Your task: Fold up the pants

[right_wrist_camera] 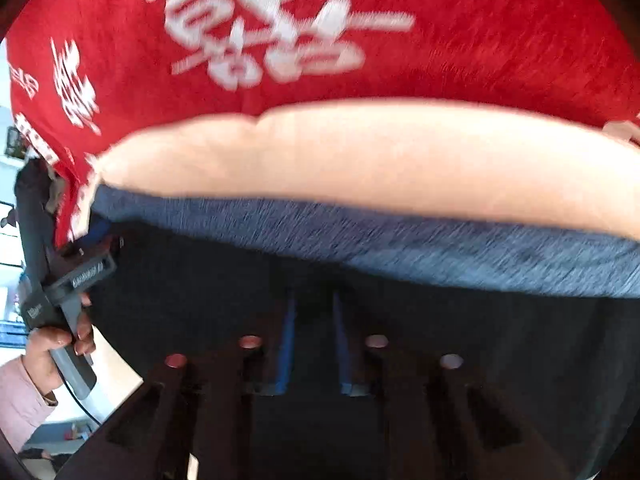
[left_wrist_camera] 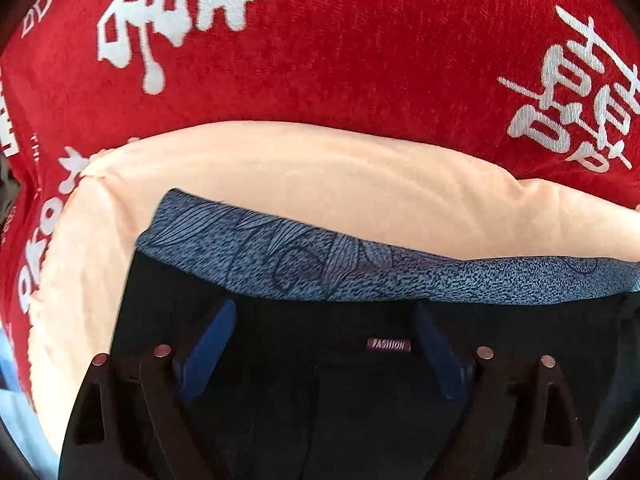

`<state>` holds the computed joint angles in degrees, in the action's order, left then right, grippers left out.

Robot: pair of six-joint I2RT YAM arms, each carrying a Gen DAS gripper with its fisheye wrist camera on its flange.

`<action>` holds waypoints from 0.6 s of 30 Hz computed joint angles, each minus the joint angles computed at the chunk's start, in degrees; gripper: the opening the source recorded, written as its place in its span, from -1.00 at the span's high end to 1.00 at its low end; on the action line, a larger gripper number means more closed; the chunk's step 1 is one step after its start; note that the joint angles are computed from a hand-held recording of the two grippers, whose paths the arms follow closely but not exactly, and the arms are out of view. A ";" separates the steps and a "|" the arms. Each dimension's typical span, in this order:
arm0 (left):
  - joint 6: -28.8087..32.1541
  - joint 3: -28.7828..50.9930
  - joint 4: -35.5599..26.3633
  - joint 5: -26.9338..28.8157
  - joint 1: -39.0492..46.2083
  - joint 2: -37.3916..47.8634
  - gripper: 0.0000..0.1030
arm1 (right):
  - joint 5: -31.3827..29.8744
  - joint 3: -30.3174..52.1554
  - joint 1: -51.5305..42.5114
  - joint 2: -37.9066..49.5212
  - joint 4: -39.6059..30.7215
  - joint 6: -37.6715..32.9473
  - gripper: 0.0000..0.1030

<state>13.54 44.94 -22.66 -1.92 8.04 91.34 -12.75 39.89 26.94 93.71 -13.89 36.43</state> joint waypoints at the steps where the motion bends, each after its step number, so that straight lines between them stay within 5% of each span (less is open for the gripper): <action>1: 0.01 0.24 -1.50 -1.31 -0.34 -0.77 -0.77 | 1.67 -0.30 -1.12 -1.30 -1.85 1.20 0.81; 4: -1.29 -1.48 -6.53 -1.85 -2.25 -6.76 -0.77 | -3.71 -4.36 -7.44 -8.34 -5.33 2.85 0.62; 7: -2.88 -4.60 -13.79 -0.48 -3.68 -16.45 -0.77 | -6.16 -7.53 -7.29 -17.54 -12.35 1.76 0.06; 13: -13.87 -10.57 -29.14 -2.44 -16.37 -31.73 -0.77 | -8.90 -14.86 1.55 -33.12 -18.92 12.47 0.00; 18: -21.70 -12.99 -34.37 -1.22 -24.99 -35.05 -0.77 | -8.18 -20.75 9.02 -39.65 -17.50 23.06 -0.02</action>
